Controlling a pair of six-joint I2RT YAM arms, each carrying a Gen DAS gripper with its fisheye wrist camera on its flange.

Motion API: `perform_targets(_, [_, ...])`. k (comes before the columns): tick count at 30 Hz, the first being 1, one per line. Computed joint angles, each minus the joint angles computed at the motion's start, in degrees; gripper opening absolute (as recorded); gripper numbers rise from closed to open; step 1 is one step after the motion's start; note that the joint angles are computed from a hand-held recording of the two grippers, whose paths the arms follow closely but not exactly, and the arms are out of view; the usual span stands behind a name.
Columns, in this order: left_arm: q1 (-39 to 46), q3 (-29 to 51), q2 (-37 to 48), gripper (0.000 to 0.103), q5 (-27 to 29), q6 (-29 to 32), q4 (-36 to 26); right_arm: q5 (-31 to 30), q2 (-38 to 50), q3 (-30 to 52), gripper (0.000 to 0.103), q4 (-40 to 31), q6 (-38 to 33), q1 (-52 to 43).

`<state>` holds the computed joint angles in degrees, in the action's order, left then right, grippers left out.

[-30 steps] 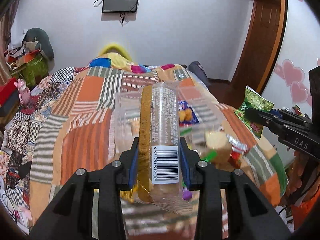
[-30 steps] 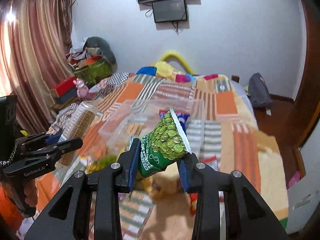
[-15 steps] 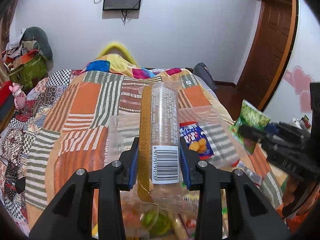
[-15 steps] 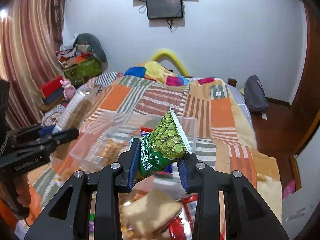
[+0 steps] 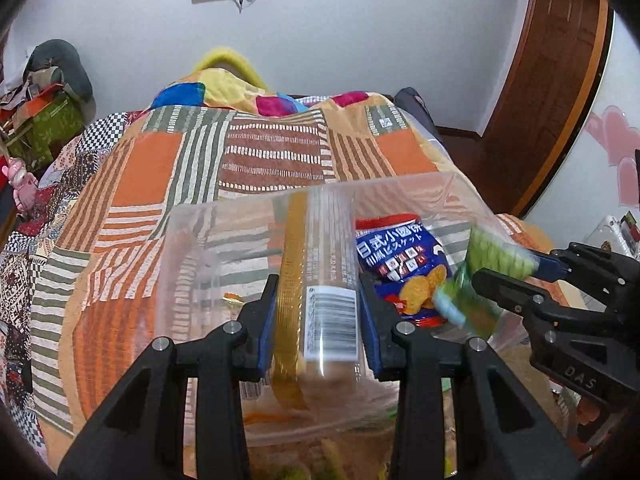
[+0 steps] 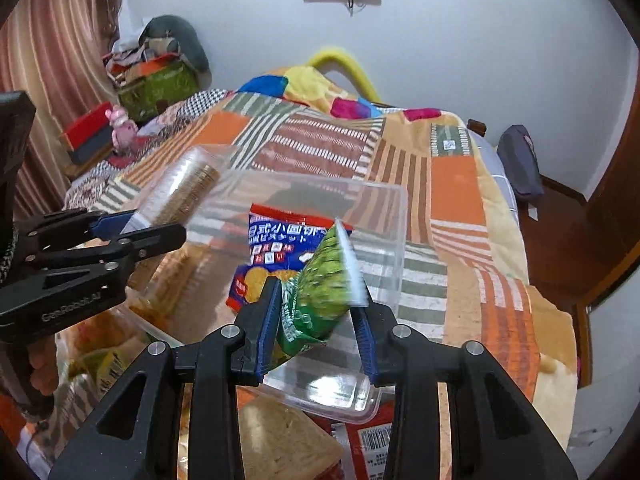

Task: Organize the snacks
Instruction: 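Drop the cracker roll and pea bag into the clear box, opening both tools, then grasp the orange puffs bag with left tool while right tool grasps red-white packet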

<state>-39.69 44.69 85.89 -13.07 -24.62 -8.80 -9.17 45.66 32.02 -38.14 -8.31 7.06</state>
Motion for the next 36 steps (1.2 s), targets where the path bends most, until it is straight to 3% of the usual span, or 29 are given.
perform_targets(7, [-2.4,-0.5,-2.2,0.036,-2.8,0.3,-1.3,0.0,-0.6,0.7,0.035,-1.0,0.7,0.6])
perform_targets(17, [-4.2,-3.9,-19.1,0.039,-5.2,-1.0,-11.5,-6.9,-9.9,4.2,0.044,-11.0,-3.2,-8.4])
perform_targets(23, [-5.0,-6.7,-30.5,0.046,-6.9,-2.1,-20.8,-15.7,-15.1,6.5,0.047,-20.2,-11.6,-21.9])
perform_targets(28, [-5.9,-11.1,-38.9,0.051,-8.6,-3.9,-27.9,-23.7,-16.1,7.5,0.049,-28.2,-23.9,-36.4])
perform_targets(33, [-2.6,-16.0,-42.2,0.055,-5.6,-4.5,-29.2,-27.1,-17.2,6.2,0.058,-34.2,-34.9,-46.9])
perform_targets(36, [0.9,-18.2,-40.4,0.056,-1.9,-4.0,-26.0,-25.8,-18.3,3.1,0.064,-33.8,-37.2,-48.5])
